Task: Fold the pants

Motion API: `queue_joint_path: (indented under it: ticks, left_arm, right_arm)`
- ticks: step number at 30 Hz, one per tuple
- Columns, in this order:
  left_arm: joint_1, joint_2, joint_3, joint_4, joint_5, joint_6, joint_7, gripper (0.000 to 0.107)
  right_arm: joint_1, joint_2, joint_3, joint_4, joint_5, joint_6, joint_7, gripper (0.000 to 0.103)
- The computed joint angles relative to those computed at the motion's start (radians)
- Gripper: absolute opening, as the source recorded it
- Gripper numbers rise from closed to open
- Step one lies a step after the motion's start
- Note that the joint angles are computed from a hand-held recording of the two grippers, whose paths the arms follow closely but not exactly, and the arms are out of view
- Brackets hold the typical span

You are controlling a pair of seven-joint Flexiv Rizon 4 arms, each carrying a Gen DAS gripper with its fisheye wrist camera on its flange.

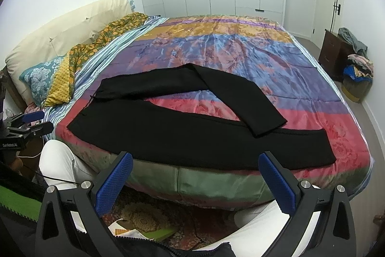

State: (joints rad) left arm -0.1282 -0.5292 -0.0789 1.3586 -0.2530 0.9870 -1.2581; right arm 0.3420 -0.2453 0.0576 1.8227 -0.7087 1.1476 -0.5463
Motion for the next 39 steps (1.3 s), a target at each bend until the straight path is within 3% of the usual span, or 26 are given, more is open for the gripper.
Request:
queue_joint_path:
  ticks: [8, 12, 15, 21, 25, 32, 35, 37, 39]
  left_arm:
    - [-0.014, -0.023, 0.023, -0.052, 0.039, -0.037, -0.021, 0.102]
    - [-0.04, -0.055, 0.052, -0.1, 0.104, -0.006, -0.056, 0.102]
    - [-0.053, -0.091, 0.064, -0.157, 0.138, -0.01, -0.076, 0.102]
    - [-0.078, -0.154, 0.101, -0.275, 0.197, -0.13, -0.144, 0.102]
    - [-0.086, -0.168, 0.114, -0.307, 0.238, -0.181, -0.176, 0.102]
    - [-0.078, -0.193, 0.107, -0.345, 0.261, -0.24, -0.201, 0.102]
    - [-0.074, -0.21, 0.099, -0.367, 0.251, -0.263, -0.204, 0.102]
    - [-0.077, -0.213, 0.102, -0.373, 0.257, -0.273, -0.207, 0.102]
    - [-0.08, -0.204, 0.11, -0.359, 0.27, -0.259, -0.216, 0.102]
  right_arm:
    - [-0.014, 0.004, -0.012, 0.018, -0.018, 0.027, 0.028, 0.103]
    - [-0.016, -0.007, -0.072, 0.035, -0.176, 0.124, 0.143, 0.103]
    - [-0.033, -0.04, -0.055, 0.006, -0.131, 0.131, 0.1, 0.103]
    - [-0.022, -0.076, -0.055, -0.032, -0.082, 0.105, 0.048, 0.103]
    - [-0.02, -0.089, -0.052, -0.038, -0.031, 0.089, 0.005, 0.103]
    - [-0.008, -0.121, -0.084, -0.044, -0.05, 0.112, -0.039, 0.103]
    - [0.018, -0.2, -0.205, -0.084, -0.239, 0.121, -0.01, 0.103]
    - [-0.009, -0.289, -0.207, -0.162, -0.213, 0.057, -0.081, 0.103]
    - [-0.046, -0.358, -0.196, -0.225, -0.147, 0.057, -0.118, 0.102]
